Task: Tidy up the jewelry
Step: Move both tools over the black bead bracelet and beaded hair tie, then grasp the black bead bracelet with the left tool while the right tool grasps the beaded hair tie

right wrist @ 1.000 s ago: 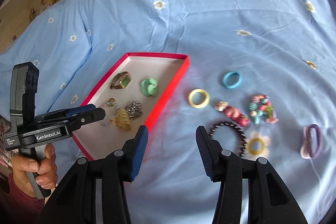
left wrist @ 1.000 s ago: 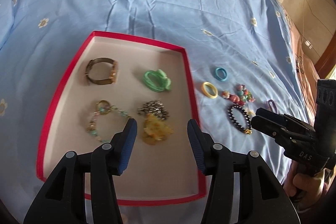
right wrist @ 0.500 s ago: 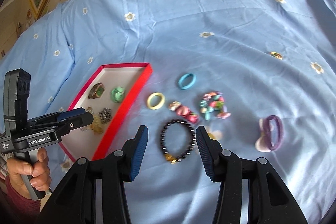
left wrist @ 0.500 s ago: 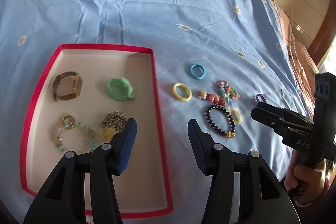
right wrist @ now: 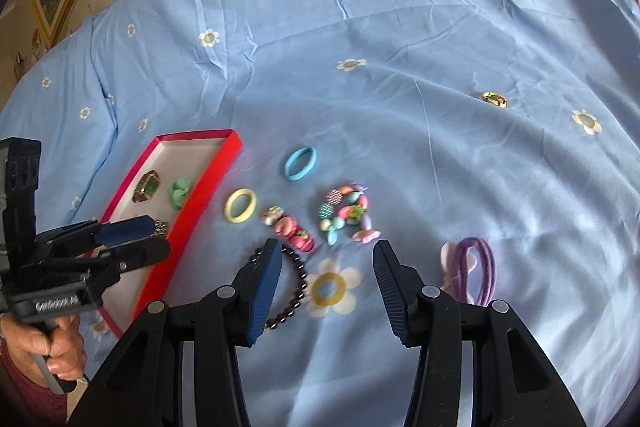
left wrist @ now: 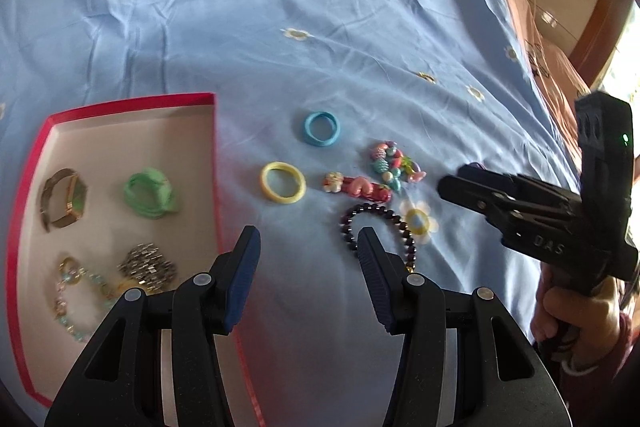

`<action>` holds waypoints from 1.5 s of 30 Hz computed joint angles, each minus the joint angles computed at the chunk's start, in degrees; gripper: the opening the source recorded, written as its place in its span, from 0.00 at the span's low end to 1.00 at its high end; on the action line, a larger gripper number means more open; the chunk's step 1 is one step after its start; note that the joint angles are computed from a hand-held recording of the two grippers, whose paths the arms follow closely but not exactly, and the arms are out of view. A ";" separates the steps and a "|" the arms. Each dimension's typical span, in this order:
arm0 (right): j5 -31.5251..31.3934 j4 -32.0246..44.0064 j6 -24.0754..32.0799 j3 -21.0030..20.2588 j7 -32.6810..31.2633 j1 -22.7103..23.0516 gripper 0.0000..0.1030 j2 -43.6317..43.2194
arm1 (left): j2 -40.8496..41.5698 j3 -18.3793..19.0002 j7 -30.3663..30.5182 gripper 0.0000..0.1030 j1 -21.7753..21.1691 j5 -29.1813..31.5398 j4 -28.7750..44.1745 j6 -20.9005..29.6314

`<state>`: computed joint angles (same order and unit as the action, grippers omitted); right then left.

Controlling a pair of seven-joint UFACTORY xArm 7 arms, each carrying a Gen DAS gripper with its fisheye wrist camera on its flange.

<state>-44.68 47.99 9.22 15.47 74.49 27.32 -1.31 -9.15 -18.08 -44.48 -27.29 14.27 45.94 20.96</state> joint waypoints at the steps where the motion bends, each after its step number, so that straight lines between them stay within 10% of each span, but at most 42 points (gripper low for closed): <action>1: 0.43 0.25 0.13 -0.11 -0.74 -0.05 0.48 0.37 | 0.58 -0.07 0.23 0.48 -0.11 0.01 0.43 0.06; 11: 6.88 4.26 1.84 -3.46 -10.16 2.35 0.37 6.76 | 9.68 1.12 2.21 0.46 -3.35 1.47 6.97 1.89; 22: 2.61 5.45 3.44 -7.27 -7.42 6.01 0.14 8.16 | 13.76 3.12 3.37 0.07 -6.19 3.30 9.20 2.20; 45: -4.01 1.50 0.37 0.99 2.44 0.00 0.11 -2.32 | -2.54 0.06 -0.51 0.06 -1.39 2.21 -1.18 -3.27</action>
